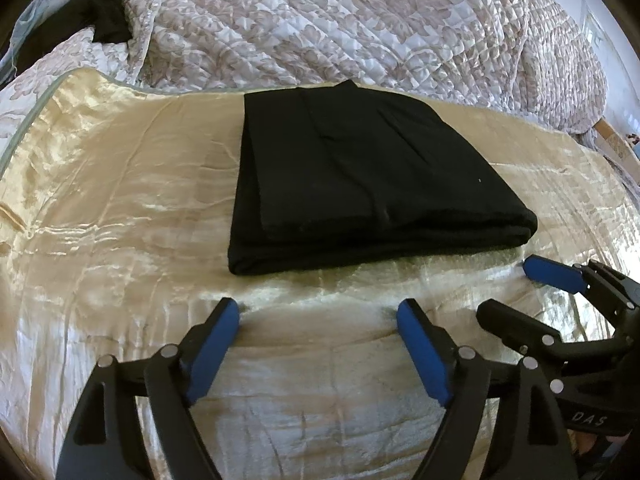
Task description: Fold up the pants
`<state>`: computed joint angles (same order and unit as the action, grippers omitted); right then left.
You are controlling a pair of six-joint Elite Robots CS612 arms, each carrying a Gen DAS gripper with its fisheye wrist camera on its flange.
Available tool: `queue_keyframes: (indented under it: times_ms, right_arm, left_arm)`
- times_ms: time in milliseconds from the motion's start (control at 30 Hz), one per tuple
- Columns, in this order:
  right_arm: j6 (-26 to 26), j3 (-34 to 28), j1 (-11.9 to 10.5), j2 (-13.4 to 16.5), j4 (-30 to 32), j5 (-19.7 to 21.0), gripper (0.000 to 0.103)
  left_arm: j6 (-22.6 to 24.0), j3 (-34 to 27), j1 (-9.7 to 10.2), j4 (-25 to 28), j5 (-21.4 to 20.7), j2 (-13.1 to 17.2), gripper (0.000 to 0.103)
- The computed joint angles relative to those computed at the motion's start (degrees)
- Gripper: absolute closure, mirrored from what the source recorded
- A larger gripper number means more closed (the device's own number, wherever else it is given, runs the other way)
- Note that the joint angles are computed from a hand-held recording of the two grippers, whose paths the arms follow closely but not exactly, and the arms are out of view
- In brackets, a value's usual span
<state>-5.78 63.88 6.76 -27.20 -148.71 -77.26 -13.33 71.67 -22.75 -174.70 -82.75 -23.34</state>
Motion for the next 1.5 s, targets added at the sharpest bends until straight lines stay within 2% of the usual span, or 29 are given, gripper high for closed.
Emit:
queue_keyframes:
  times_ms: [700, 1500]
  right_arm:
    - [0.23, 0.07, 0.12, -0.03, -0.12, -0.11, 0.029]
    - [0.34, -0.01, 0.11, 0.01, -0.17, -0.11, 0.029]
  left_arm:
    - [0.42, -0.67, 0.04, 2.08, -0.66, 0.01, 0.01]
    - [0.71, -0.73, -0.06, 2.5, -0.27, -0.01, 0.01]
